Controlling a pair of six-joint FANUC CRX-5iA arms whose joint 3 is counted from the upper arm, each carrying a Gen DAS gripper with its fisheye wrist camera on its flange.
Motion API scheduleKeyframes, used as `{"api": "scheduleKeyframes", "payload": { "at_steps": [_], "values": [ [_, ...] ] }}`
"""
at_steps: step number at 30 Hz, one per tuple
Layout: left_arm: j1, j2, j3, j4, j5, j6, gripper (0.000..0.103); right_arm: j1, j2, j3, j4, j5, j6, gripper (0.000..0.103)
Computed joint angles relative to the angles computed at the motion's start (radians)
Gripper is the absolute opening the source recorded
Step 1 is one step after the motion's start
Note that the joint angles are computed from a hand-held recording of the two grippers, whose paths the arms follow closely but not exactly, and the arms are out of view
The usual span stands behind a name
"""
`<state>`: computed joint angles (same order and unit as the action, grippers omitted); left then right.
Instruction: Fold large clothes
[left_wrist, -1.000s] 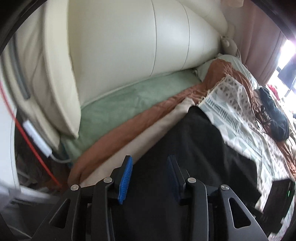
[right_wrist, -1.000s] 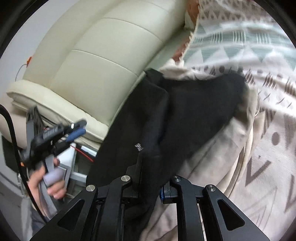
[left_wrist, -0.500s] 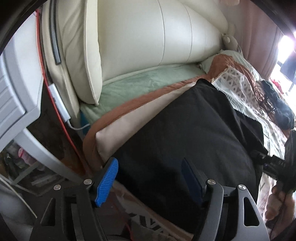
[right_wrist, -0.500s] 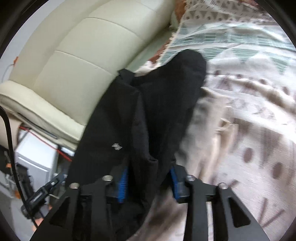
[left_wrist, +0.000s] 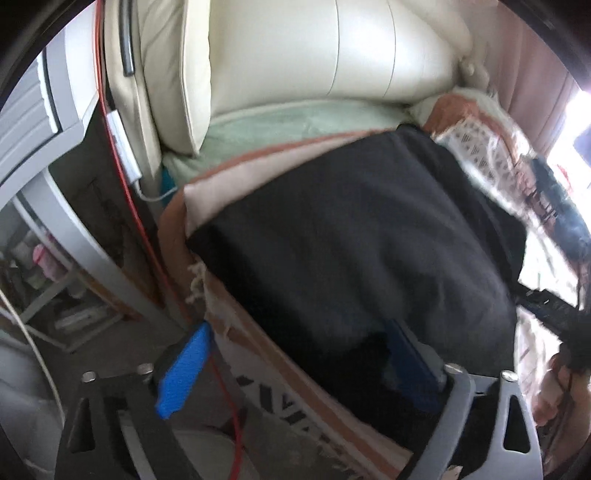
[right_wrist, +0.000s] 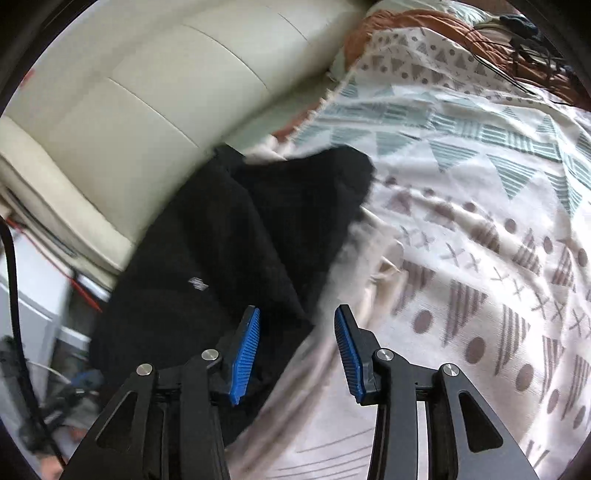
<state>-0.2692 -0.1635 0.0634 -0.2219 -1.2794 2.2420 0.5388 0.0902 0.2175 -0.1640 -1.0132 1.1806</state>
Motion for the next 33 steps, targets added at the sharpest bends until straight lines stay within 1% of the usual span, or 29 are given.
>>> {"api": "scheduleKeyframes", "payload": {
  "at_steps": [1, 2, 3, 7, 9, 14, 17, 18, 19, 20, 21, 22, 26, 27, 28, 33],
  "values": [
    [-0.008, 0.004, 0.002, -0.005, -0.007, 0.004, 0.097, 0.007, -0.001, -0.012, 0.038, -0.005, -0.03, 0.047],
    [-0.016, 0.005, 0.003, -0.007, -0.013, 0.01, 0.097, 0.019, -0.009, -0.039, 0.086, 0.003, -0.072, 0.047],
    [-0.023, 0.004, 0.004, -0.008, -0.017, 0.017, 0.097, 0.024, -0.016, -0.06, 0.101, 0.013, -0.089, 0.047],
    [-0.043, -0.012, 0.013, -0.006, -0.029, 0.029, 0.097, 0.041, -0.047, -0.087, 0.151, -0.005, -0.099, 0.047],
    [-0.068, -0.013, 0.041, -0.026, -0.054, 0.043, 0.097, 0.051, -0.067, -0.094, 0.187, -0.023, -0.105, 0.047],
    [-0.142, -0.015, 0.109, -0.09, -0.092, 0.077, 0.097, 0.037, -0.125, -0.089, 0.152, -0.065, -0.06, 0.047],
    [-0.196, -0.015, 0.156, -0.13, -0.113, 0.095, 0.098, 0.039, -0.163, -0.09, 0.152, -0.089, -0.042, 0.048],
    [-0.214, -0.015, 0.17, -0.144, -0.119, 0.101, 0.1, 0.043, -0.182, -0.094, 0.161, -0.101, -0.043, 0.052],
    [-0.24, -0.015, 0.189, -0.164, -0.128, 0.108, 0.101, 0.046, -0.194, -0.096, 0.17, -0.107, -0.046, 0.06],
    [-0.257, -0.012, 0.205, -0.177, -0.136, 0.112, 0.101, 0.05, -0.212, -0.103, 0.185, -0.111, -0.052, 0.065],
    [-0.283, -0.008, 0.226, -0.199, -0.149, 0.12, 0.102, 0.054, -0.235, -0.112, 0.203, -0.115, -0.061, 0.076],
    [-0.3, -0.004, 0.243, -0.214, -0.157, 0.126, 0.102, 0.053, -0.246, -0.112, 0.211, -0.119, -0.064, 0.082],
    [-0.376, -0.005, 0.295, -0.267, -0.176, 0.148, 0.103, 0.075, -0.319, -0.133, 0.285, -0.151, -0.11, 0.093],
    [-0.399, -0.005, 0.308, -0.283, -0.181, 0.154, 0.103, 0.081, -0.335, -0.138, 0.302, -0.157, -0.118, 0.1],
    [-0.415, -0.003, 0.32, -0.295, -0.187, 0.156, 0.103, 0.088, -0.357, -0.143, 0.325, -0.163, -0.128, 0.103],
    [-0.491, -0.002, 0.357, -0.325, -0.182, 0.164, 0.103, 0.121, -0.443, -0.162, 0.405, -0.213, -0.167, 0.103]
  ]
}}
